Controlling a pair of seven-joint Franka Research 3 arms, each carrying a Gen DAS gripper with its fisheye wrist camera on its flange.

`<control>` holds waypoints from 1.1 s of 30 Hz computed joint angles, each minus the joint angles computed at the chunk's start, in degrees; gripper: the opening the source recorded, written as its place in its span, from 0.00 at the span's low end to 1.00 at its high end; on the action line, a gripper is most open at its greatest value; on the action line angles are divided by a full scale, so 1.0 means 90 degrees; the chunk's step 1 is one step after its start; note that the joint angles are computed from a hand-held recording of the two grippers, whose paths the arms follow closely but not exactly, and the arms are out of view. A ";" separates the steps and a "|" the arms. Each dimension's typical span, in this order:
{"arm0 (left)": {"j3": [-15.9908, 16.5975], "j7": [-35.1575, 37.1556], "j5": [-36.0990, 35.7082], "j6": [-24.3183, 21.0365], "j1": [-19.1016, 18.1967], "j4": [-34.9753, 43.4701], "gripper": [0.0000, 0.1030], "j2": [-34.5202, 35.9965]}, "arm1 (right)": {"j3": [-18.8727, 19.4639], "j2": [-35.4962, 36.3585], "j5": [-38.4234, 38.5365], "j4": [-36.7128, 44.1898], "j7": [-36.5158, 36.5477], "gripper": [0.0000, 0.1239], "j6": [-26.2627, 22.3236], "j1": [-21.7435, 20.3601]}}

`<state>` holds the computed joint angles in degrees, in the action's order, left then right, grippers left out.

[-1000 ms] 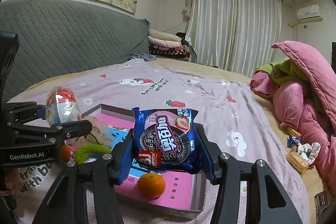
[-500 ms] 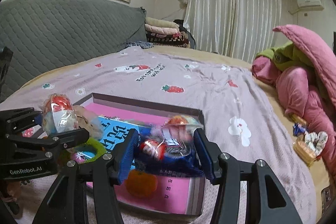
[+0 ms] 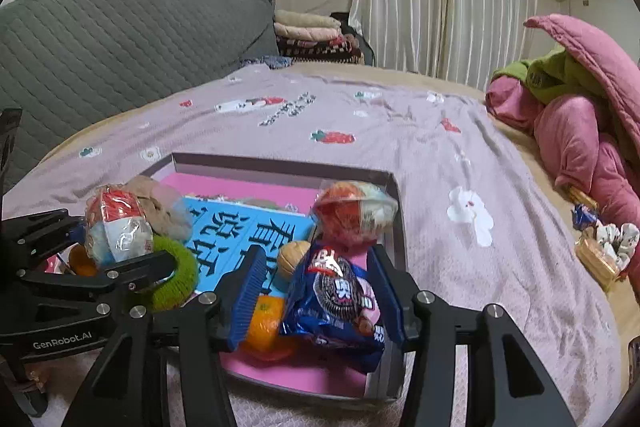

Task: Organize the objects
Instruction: 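Lower the candy egg onto the ring while the right tool lowers the Oreo pack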

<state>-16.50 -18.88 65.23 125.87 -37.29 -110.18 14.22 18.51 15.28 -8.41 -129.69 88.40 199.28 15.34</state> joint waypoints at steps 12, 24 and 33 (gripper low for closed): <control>0.0010 0.0254 -0.0307 -0.0064 0.0031 0.0065 0.60 0.0067 | 0.0280 0.0066 0.0006 0.0051 -0.0073 0.43 -0.0332 -0.0244; 0.0009 0.0360 -0.0344 -0.0213 -0.0023 0.0092 0.70 0.0056 | 0.0332 0.0005 0.0067 -0.0038 -0.0048 0.43 -0.0302 -0.0279; -0.0030 0.0341 -0.0292 -0.0262 -0.0060 0.0111 0.73 0.0001 | 0.0360 -0.0059 -0.0023 -0.0110 0.0059 0.46 -0.0274 -0.0348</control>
